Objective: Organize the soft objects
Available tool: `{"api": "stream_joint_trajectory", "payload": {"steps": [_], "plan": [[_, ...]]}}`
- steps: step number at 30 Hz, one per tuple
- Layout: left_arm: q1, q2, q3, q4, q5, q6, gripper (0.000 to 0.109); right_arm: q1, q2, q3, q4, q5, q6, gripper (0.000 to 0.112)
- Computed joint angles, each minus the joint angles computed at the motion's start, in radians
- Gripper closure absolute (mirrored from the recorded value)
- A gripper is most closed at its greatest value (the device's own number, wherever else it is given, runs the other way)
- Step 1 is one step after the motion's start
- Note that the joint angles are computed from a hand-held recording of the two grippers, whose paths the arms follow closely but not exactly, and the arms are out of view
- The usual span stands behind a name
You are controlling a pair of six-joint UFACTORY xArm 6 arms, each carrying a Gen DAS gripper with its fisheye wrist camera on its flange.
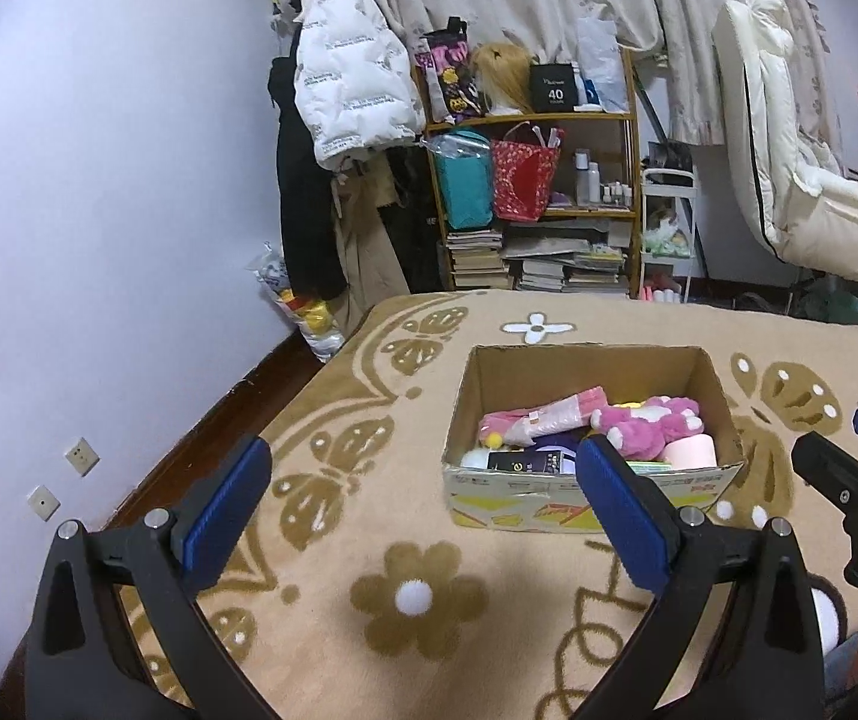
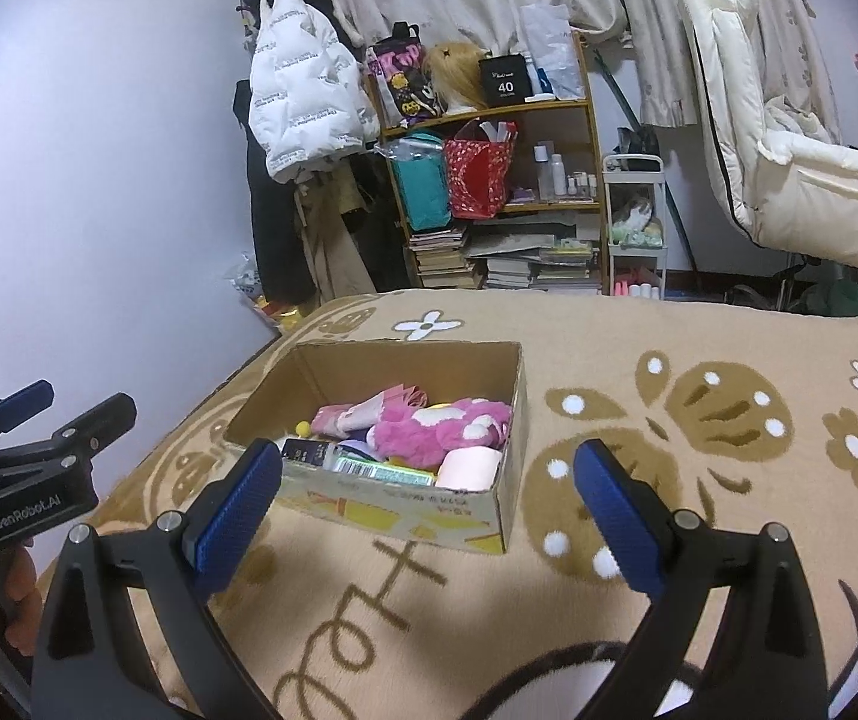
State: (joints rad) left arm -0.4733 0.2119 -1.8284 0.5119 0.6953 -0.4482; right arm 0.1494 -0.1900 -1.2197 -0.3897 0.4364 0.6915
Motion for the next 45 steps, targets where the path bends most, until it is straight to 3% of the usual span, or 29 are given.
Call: {"api": "stream_joint_trajectory", "payload": {"steps": [15,18,25,45], "plan": [[-0.007,-0.103,0.126,0.048,-0.002,-0.034,0.008,0.033,-0.056,0.033,-0.026,0.051,0.005,0.010],[-0.003,-0.103,0.125,0.055,0.006,-0.038,0.008,0.041,-0.057,0.033,-0.076,0.064,0.038,0.010],[0.002,-0.105,0.133,-0.003,-0.002,0.010,0.008,0.043,-0.058,0.035,-0.059,0.067,0.029,0.010],[-0.009,-0.089,0.118,-0.008,0.012,0.028,0.008,0.039,-0.057,0.043,-0.050,0.061,0.017,0.010]]}}
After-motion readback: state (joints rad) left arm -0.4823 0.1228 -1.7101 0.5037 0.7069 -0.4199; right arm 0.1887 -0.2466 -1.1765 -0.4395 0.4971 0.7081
